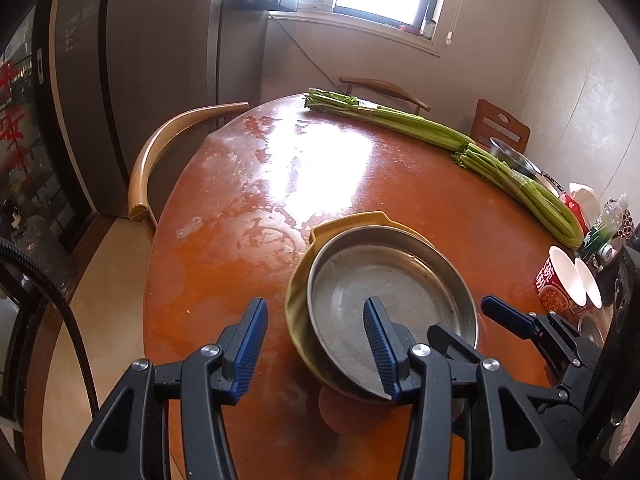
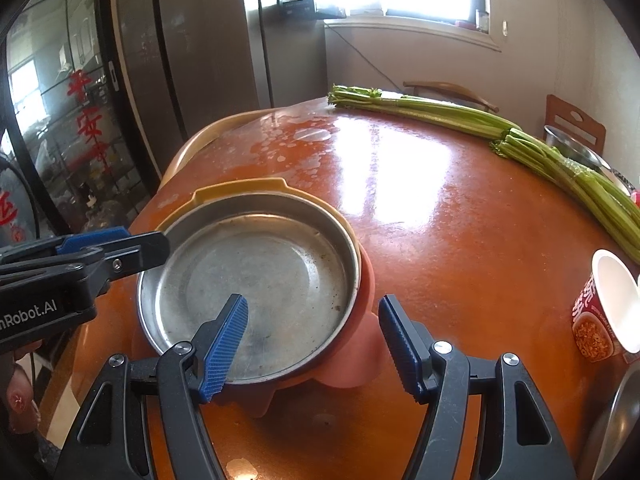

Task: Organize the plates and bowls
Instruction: 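Lower the steel tray onto the yellow plate with the left tool, then open the left tool to release the steel tray and pull back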

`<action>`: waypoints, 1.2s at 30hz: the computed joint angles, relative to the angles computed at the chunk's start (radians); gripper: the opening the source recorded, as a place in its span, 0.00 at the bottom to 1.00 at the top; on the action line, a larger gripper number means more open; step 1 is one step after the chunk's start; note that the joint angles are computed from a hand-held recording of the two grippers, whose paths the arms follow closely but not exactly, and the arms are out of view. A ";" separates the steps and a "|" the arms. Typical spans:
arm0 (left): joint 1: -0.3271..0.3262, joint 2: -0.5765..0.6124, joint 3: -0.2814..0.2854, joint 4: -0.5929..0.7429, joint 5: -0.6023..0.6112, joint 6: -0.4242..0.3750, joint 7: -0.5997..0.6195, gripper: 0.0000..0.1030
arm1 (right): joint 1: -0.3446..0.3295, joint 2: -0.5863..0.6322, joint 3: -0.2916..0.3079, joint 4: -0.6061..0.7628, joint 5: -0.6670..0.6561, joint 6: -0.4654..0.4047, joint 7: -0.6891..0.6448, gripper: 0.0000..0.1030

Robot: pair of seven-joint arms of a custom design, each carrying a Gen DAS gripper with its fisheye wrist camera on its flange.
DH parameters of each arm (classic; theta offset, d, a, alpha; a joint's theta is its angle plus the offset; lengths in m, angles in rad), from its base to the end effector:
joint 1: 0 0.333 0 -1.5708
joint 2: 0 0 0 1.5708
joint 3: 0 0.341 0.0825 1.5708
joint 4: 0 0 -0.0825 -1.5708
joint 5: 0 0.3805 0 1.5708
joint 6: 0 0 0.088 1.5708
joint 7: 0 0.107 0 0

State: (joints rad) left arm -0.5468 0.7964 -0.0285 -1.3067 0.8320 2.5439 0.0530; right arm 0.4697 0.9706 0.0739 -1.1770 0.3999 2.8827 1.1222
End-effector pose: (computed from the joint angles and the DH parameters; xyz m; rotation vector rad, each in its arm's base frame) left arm 0.6651 -0.4344 0.3281 -2.1220 1.4736 -0.7416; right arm 0.7306 0.3870 0.2948 -2.1133 1.1314 -0.3435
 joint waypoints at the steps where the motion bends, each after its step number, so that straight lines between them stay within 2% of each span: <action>1: 0.002 -0.007 0.001 -0.014 -0.001 0.007 -0.010 0.48 | -0.006 -0.005 0.007 -0.008 0.005 0.006 -0.005 0.68; 4: 0.017 -0.017 -0.007 -0.046 -0.013 0.034 -0.032 0.48 | -0.024 -0.026 0.032 -0.040 0.027 0.033 -0.026 0.68; 7: 0.046 -0.015 -0.028 -0.076 -0.039 0.109 -0.036 0.49 | -0.052 -0.055 0.070 -0.085 0.058 0.055 -0.065 0.68; 12: 0.064 0.005 -0.042 -0.086 -0.084 0.189 -0.026 0.50 | -0.109 -0.095 0.132 -0.143 0.123 0.051 -0.138 0.68; 15: 0.070 0.023 -0.051 -0.074 -0.122 0.203 -0.007 0.51 | -0.133 -0.108 0.156 -0.163 0.166 0.033 -0.172 0.68; 19: 0.065 0.058 -0.060 -0.024 -0.165 0.187 0.037 0.51 | -0.125 -0.108 0.135 -0.162 0.187 0.004 -0.174 0.68; 23: 0.049 0.100 -0.064 0.059 -0.202 0.118 0.096 0.52 | -0.128 -0.096 0.129 -0.139 0.197 -0.044 -0.170 0.68; 25: 0.050 0.117 -0.071 0.087 -0.222 0.112 0.118 0.52 | -0.125 -0.088 0.121 -0.128 0.196 -0.061 -0.164 0.68; 31: 0.033 0.192 -0.072 0.226 -0.270 0.041 0.189 0.52 | -0.140 -0.067 0.129 -0.102 0.220 -0.068 -0.168 0.68; 36: 0.018 0.295 -0.079 0.413 -0.323 -0.031 0.283 0.52 | -0.140 -0.056 0.111 -0.089 0.215 -0.054 -0.151 0.68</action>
State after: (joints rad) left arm -0.5285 1.0916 -0.1072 -0.8934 0.5092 2.5127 0.3357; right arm 0.3296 0.9145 0.1846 -1.2656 0.6144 2.8292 0.9712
